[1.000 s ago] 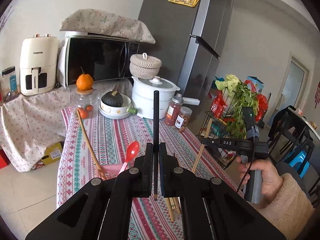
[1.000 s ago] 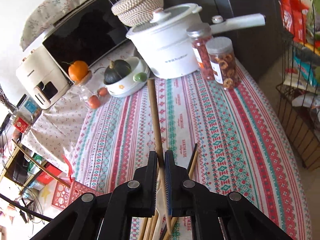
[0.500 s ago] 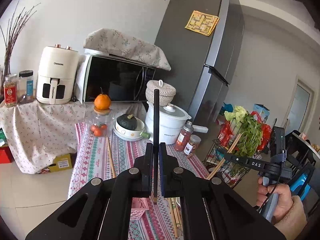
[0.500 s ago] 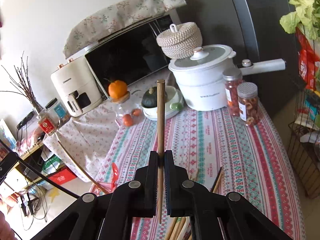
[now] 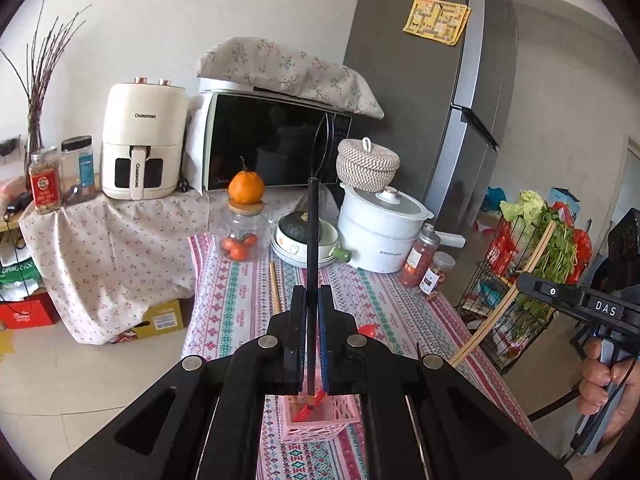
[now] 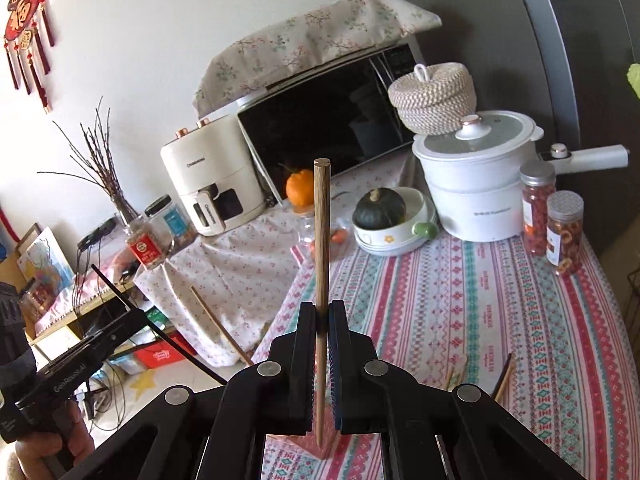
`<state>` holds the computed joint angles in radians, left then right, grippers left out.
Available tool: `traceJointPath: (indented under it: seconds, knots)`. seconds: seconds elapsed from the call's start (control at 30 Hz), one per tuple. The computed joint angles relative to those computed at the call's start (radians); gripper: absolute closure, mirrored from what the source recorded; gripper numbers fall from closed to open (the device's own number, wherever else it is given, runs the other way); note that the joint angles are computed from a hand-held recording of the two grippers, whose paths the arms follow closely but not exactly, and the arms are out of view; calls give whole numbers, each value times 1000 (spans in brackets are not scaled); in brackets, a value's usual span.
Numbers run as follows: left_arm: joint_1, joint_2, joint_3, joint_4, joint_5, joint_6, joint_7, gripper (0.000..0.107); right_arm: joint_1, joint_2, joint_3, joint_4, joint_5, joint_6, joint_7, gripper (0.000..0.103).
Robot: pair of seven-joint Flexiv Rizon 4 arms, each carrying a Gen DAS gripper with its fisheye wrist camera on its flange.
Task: Organize utensils
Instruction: 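Lower the black chopstick into the pink basket and open the left tool, then lower the wooden chopstick into the pink basket and open the right tool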
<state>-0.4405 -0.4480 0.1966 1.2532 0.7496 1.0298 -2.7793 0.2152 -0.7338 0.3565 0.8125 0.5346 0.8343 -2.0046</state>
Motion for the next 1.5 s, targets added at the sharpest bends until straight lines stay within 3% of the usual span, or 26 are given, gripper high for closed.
traceJointPath:
  seconds: [0.53,0.83,0.9,0.97,1.03,1.17,1.33,1.5]
  knots:
    - [74,-70,-30,3,-225,-30,131,102,20,-11,10,-11,19,5,-4,98]
    - [88,-104,-29,4,-301,26,196,100,35,-25,13,-23,21,20,12,98]
    - [84,-106,-23,2,-314,20,204,96,40,-28,12,-25,18,22,15,98]
    - [70,-102,-7,4,-310,10,190,71,43,-30,13,-26,16,24,16,98]
    - [56,-93,9,13,-295,8,160,55,47,-32,12,-26,11,26,19,98]
    - [35,-68,23,23,-275,-79,111,34,57,-39,9,-31,0,25,24,98]
    - [53,-36,-11,60,-271,-149,74,25,76,-54,0,-39,-24,27,40,98]
    - [70,-15,-40,95,-262,-163,78,24,105,-72,-17,-48,-61,37,69,98]
